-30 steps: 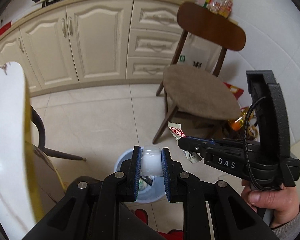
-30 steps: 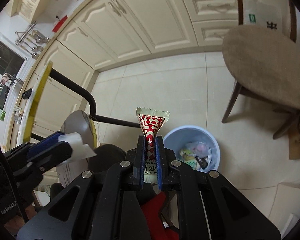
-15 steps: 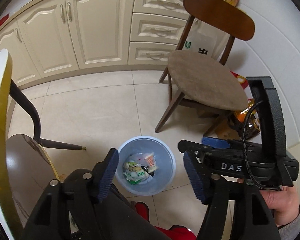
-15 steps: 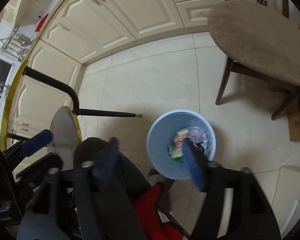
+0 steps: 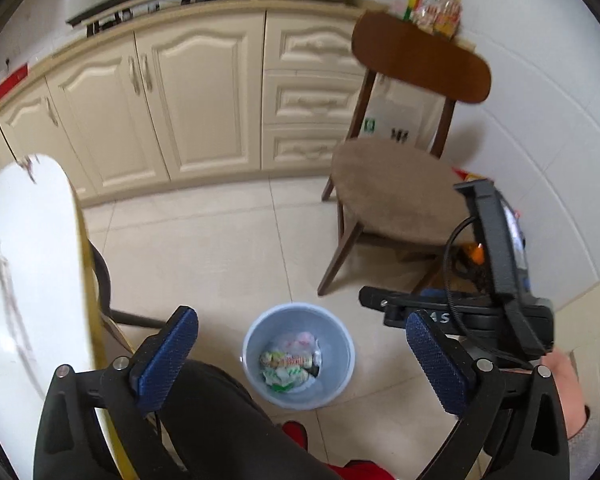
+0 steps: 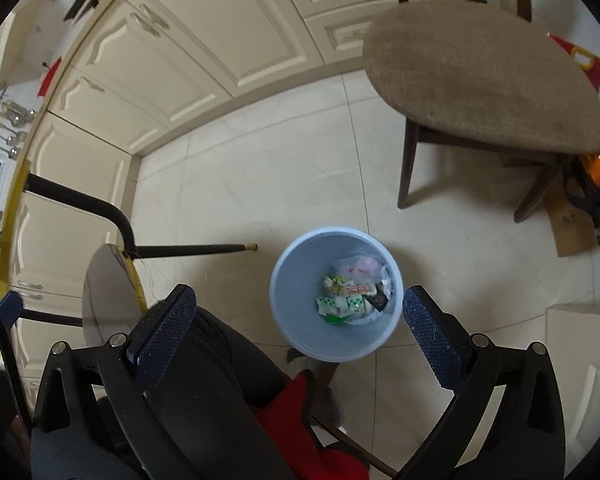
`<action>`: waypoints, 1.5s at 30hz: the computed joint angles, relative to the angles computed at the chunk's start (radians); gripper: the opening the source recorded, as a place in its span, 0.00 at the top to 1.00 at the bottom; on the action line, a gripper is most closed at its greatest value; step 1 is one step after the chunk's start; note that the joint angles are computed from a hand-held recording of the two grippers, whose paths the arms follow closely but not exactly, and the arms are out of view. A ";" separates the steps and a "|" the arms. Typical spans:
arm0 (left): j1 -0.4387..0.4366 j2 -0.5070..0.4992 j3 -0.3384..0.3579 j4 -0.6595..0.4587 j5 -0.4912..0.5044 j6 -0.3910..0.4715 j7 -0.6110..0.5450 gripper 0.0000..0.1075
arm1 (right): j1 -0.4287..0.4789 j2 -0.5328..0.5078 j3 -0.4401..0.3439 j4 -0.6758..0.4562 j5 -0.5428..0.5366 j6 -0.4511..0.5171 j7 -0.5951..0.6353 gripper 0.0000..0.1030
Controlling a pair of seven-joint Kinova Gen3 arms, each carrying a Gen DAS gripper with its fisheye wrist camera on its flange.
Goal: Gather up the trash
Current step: 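Swing both tools back toward the table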
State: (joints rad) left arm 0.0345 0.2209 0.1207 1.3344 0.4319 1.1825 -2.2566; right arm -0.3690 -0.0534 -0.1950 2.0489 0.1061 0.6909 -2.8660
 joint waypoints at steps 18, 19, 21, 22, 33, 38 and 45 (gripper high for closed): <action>-0.371 -0.150 -0.207 0.047 0.368 0.221 -0.297 0.05 | 0.115 0.019 -0.310 -0.370 0.275 0.260 -0.096 0.00; -0.390 -0.159 -0.221 0.053 0.380 0.227 -0.308 0.05 | 0.097 0.031 -0.314 -0.395 0.302 0.277 -0.109 0.00; -0.428 -0.170 -0.250 0.056 0.401 0.242 -0.328 0.05 | 0.054 0.058 -0.310 -0.457 0.342 0.312 -0.105 0.00; -0.447 -0.177 -0.264 0.058 0.410 0.246 -0.336 0.05 | 0.040 0.073 -0.314 -0.488 0.360 0.328 -0.100 0.00; -0.648 -0.218 -0.409 0.061 0.497 0.264 -0.389 0.05 | -0.284 0.293 -0.245 -0.897 0.594 0.498 0.015 0.00; -0.734 -0.234 -0.471 0.072 0.539 0.284 -0.410 0.05 | -0.496 0.416 -0.051 -1.128 0.569 0.521 0.202 0.00; -0.775 -0.291 -0.525 0.155 0.577 0.203 -0.431 0.05 | -0.730 0.603 0.257 -1.453 0.475 0.528 0.451 0.00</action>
